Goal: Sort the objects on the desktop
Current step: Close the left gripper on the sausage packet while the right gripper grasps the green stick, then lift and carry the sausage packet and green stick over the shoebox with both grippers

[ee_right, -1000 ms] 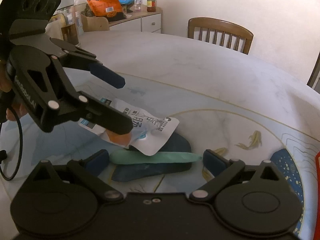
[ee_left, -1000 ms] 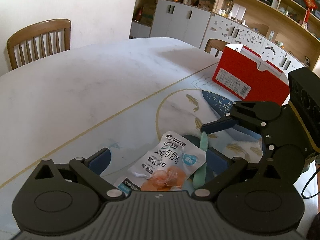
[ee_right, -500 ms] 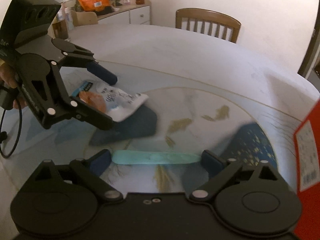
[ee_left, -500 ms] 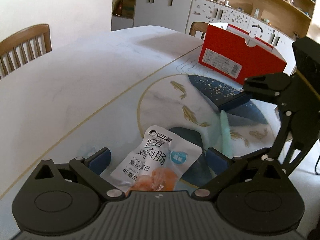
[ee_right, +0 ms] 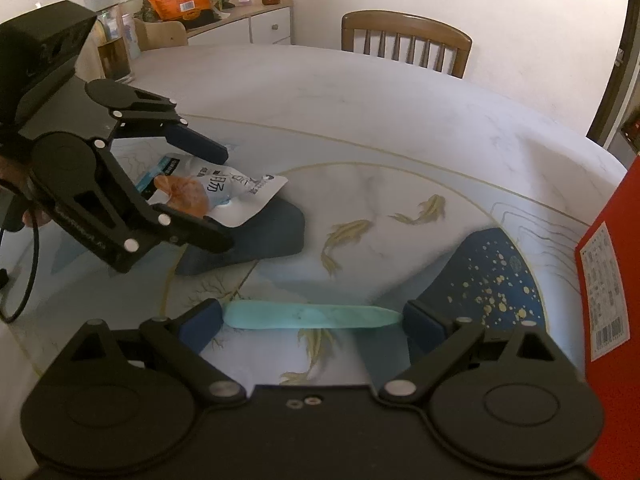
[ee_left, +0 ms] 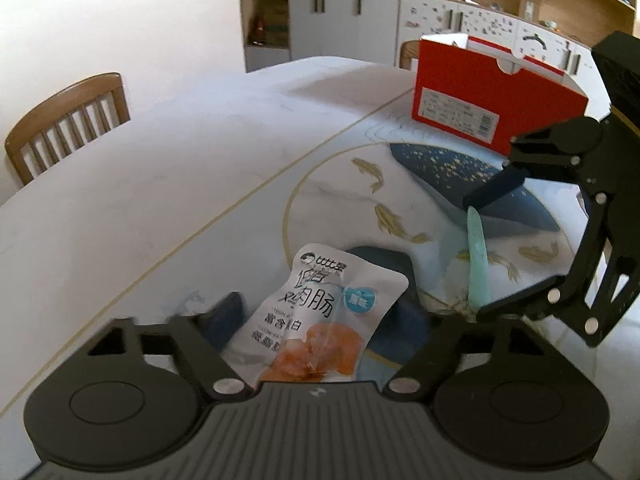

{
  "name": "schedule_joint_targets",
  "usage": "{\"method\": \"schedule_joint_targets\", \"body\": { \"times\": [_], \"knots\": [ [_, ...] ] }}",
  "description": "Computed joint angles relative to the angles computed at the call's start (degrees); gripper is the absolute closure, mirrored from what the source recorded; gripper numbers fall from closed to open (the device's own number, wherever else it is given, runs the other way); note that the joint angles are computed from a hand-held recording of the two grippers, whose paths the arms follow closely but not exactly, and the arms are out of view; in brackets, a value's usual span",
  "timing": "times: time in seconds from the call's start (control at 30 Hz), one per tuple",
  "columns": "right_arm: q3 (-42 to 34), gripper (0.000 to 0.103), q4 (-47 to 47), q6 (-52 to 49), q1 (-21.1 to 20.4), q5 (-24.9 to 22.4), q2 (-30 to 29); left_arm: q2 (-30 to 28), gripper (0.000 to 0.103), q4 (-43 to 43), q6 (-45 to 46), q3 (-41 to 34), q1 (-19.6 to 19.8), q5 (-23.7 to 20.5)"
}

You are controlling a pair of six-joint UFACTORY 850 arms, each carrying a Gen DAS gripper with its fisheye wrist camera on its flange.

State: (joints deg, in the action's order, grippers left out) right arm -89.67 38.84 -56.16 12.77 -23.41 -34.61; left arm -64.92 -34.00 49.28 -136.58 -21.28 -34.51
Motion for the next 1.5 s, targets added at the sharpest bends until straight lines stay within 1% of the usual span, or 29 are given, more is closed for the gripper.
{"method": "schedule_joint_targets", "body": {
  "times": [0.03,0.17,0.27,0.47,0.87,1.33,1.5],
  "knots": [
    [0.18,0.006,0.15,-0.40,-0.05,0.09,0.18,0.53,0.041,0.36,-0.89,0.83,-0.17,0.96],
    [0.15,0.006,0.50,-1.19,-0.09,0.13,0.53,2.04,0.041,1.48,-3.46,3.58,-0.67,3.57],
    [0.33,0.006,0.50,-1.24,-0.17,0.40,0.91,2.47,0.042,3.60,-6.78,4.11,-1.09,4.35],
    [1.04,0.006,-0.05,-0.94,-0.23,0.64,2.11,3.96,0.044,3.52,-12.45,6.29,-1.21,5.21],
    [3.19,0.006,5.90,-6.48,-1.47,0.38,4.85,9.72,0.044,3.88,-18.79,14.49,-2.23,9.36],
    [4.15,0.006,16.20,-17.32,-5.61,-3.81,8.91,13.70,0.044,11.20,-30.75,15.98,-5.64,11.91],
    [3.49,0.006,18.24,-19.75,-7.71,-6.19,9.77,14.29,0.044,17.00,-37.57,14.86,-7.38,11.77]
  ]
}}
